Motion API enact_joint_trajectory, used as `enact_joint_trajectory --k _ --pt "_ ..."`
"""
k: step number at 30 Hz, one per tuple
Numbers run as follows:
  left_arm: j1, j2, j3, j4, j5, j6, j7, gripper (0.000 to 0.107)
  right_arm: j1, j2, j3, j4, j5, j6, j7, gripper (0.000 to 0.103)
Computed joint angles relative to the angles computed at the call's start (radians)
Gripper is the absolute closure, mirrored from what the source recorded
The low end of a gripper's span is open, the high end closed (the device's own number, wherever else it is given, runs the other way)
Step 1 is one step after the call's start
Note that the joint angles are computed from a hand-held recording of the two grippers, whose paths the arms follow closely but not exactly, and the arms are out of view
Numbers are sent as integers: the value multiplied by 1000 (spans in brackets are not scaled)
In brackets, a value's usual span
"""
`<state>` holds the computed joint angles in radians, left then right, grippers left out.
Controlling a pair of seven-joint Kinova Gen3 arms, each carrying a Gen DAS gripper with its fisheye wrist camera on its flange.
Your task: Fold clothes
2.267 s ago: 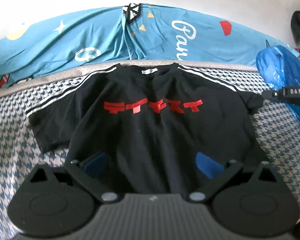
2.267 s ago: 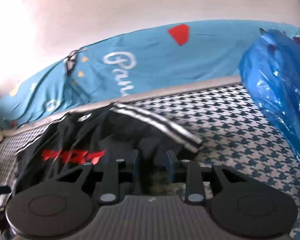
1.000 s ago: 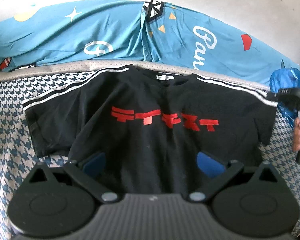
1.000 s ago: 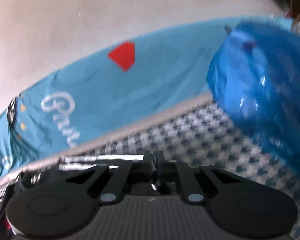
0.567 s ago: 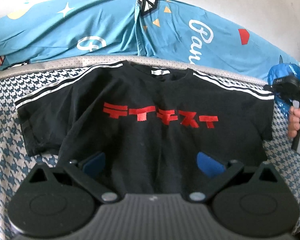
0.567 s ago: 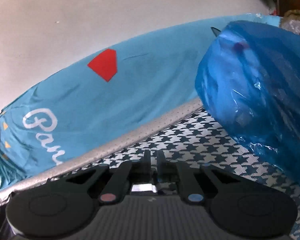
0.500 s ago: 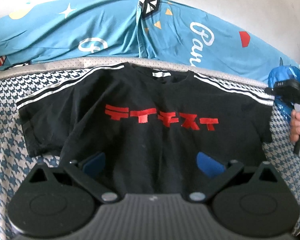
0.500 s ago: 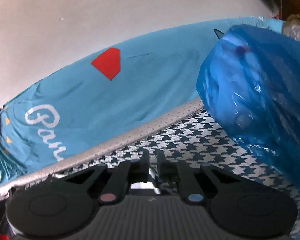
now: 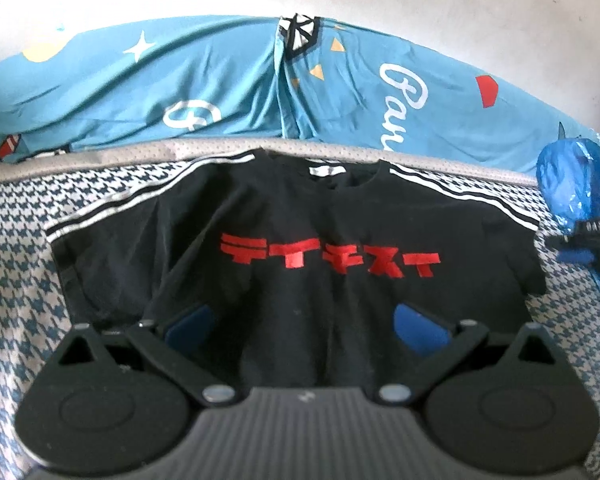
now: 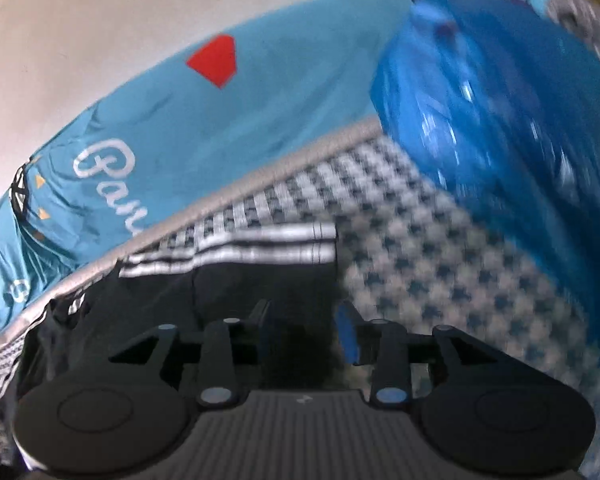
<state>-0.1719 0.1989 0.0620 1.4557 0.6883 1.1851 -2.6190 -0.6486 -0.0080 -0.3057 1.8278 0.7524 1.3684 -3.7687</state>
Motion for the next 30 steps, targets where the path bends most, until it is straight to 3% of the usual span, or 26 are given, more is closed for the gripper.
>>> enact_joint_trajectory --k 7,13,18,20,26,30 --pt "-13 12 -9 -26 1 -15 31 5 21 0 9 32 -62 -126 -32 62" --pt "-31 46 -11 -90 -15 -14 109 5 -8 51 12 14 -20 -89 -64 57" --pt "-44 77 -6 -140 -41 -29 180 5 -42 88 35 -13 -3 -43 -39 89" --pt "-48 88 -4 -155 -54 -41 205 5 -47 91 36 -17 0 -32 -47 93" --pt "-67 138 3 -230 -87 -56 301 5 -100 138 58 -101 2 140 -45 96" --pt "-73 177 8 -286 -122 -54 375 5 -94 144 75 -112 -24 137 -18 96"
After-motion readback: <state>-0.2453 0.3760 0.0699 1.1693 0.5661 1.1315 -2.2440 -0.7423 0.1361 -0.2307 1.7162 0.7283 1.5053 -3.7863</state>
